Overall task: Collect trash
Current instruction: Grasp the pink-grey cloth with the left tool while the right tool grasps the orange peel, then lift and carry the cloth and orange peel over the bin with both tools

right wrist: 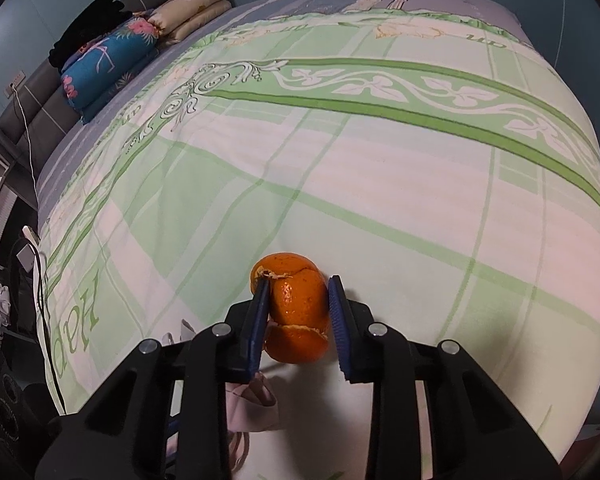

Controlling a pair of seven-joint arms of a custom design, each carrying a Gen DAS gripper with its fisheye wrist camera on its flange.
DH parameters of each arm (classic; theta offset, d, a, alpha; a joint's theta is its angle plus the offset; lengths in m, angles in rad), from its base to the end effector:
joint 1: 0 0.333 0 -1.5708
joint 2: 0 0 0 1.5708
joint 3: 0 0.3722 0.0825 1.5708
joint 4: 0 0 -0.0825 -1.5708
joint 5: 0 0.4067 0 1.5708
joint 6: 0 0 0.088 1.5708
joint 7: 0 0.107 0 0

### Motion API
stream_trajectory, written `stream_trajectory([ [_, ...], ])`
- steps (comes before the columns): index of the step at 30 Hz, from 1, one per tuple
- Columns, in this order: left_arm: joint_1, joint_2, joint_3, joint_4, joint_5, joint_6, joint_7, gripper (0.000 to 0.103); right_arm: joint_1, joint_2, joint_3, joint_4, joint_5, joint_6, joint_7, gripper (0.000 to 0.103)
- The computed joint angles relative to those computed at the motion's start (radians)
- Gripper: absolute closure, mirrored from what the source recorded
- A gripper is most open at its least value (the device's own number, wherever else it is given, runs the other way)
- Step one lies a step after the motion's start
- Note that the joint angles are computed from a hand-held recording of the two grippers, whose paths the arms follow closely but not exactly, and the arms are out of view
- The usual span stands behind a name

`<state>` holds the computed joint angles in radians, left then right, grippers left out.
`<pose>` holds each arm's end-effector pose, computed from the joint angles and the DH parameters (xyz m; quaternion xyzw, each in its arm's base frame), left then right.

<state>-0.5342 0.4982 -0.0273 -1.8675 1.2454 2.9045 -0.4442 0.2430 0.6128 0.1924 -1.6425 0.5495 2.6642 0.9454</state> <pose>0.5592 -0.4170 0.3134 -0.7546 0.5524 -0.3261 0.1382 0.7144 0.2861 0.3353 -0.8371 0.4627 -0.0074 0.2917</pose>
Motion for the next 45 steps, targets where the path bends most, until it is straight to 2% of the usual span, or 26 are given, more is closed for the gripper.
stream_trajectory([
  [4,-0.006,-0.019,0.011,-0.01,0.037,0.004,-0.032,0.087,-0.027,-0.031,0.033,-0.03,0.048,0.03,-0.055,0.076],
  [8,-0.004,-0.052,0.011,-0.028,0.121,0.018,-0.121,0.087,-0.052,-0.069,0.06,-0.063,0.112,0.056,-0.117,0.076],
  [14,0.029,-0.101,-0.041,-0.051,0.238,-0.011,-0.207,0.088,-0.082,-0.126,0.083,-0.11,0.231,0.088,-0.215,0.077],
  [18,0.055,-0.117,-0.083,-0.054,0.265,-0.031,-0.211,0.089,-0.097,-0.163,0.087,-0.136,0.319,0.11,-0.276,0.077],
  [21,0.063,-0.124,-0.104,-0.055,0.266,-0.045,-0.2,0.089,-0.111,-0.188,0.083,-0.146,0.383,0.091,-0.315,0.078],
  [32,0.059,-0.181,-0.141,-0.057,0.303,-0.108,-0.194,0.089,-0.128,-0.296,0.027,-0.212,0.611,0.08,-0.486,0.078],
  [41,0.025,-0.235,-0.183,-0.022,0.256,-0.243,-0.058,0.089,-0.134,-0.438,-0.064,-0.307,0.83,0.041,-0.683,0.078],
  [45,0.008,-0.236,-0.192,0.014,0.248,-0.272,-0.009,0.089,-0.136,-0.515,-0.115,-0.361,0.922,0.015,-0.774,0.078],
])
